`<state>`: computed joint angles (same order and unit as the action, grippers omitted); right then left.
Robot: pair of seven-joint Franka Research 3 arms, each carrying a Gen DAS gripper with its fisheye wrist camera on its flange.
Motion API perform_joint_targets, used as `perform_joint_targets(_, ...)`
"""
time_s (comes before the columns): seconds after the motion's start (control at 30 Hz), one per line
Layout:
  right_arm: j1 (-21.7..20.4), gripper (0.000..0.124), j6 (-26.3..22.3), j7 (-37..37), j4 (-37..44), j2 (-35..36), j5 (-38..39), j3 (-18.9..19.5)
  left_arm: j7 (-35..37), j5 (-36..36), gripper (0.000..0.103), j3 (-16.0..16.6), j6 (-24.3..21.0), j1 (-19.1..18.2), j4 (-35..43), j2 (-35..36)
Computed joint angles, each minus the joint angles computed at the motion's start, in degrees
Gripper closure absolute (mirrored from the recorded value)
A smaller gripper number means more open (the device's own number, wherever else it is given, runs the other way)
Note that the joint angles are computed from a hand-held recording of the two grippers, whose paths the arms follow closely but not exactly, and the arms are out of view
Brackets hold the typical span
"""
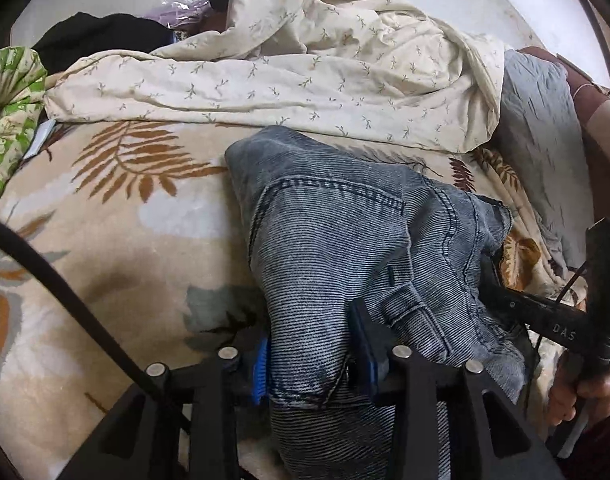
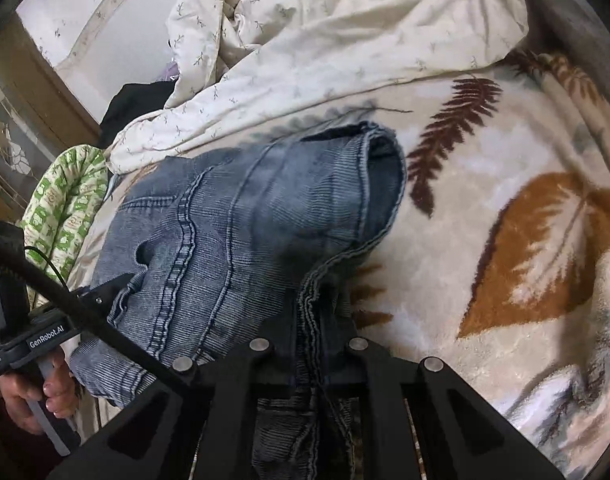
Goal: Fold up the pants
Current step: 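Open both tools to release the folded jeans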
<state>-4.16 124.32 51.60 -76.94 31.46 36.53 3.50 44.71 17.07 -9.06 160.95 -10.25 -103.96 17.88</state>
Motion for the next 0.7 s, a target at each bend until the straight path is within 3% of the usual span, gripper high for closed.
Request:
perform_joint_targets(0.13, -0.42, 0.115, 0.14, -0.80, -0.22, 0.25, 0.63, 0.22, -4.40, 2.98, 0.051, 1.82, 1.20, -1.40, -1.47, -1.04)
perform_joint_targets(0.17, -0.64, 0.111, 0.09, -1.13, -0.36, 0.07, 1.03, 0.36, -6.22, 4.26, 0.050, 2.45, 0.06, -2.15, -1.47, -1.65)
perform_joint_targets(0.2, -0.27, 0.095, 1.53, -0.89, -1.53, -0.90, 0.65, -0.07, -8.01, 5.80, 0.050, 2.94, -1.19, -2.83, -1.54, -2.40)
perform_joint_targets(0.27, 0.40, 0.078, 4.37, 0.00, -4.47, -3.36, -0.20, -0.87, -13.33, 11.05, 0.049, 4.07, -2.43, -4.49, -2.92, -5.17)
perform_joint_targets(0.37, -0.66, 0.078, 8.23, -3.38, -10.26, -8.76, 3.81, -0.24, -25.06, 23.74, 0.036, 4.96, -5.16, -6.82, -6.11, -11.11)
perform_joint_targets(0.5, -0.97, 0.074, 15.75, -11.80, -20.59, -19.22, 11.98, -0.31, -34.54, 34.48, 0.029, 1.30, -13.53, -7.24, -9.81, -19.29)
perform_joint_targets(0.7, 1.58, 0.069, 17.80, -20.67, -32.15, -33.18, 20.20, -3.82, -37.14, 36.49, 0.024, -7.20, -29.77, -6.66, -11.44, -26.47)
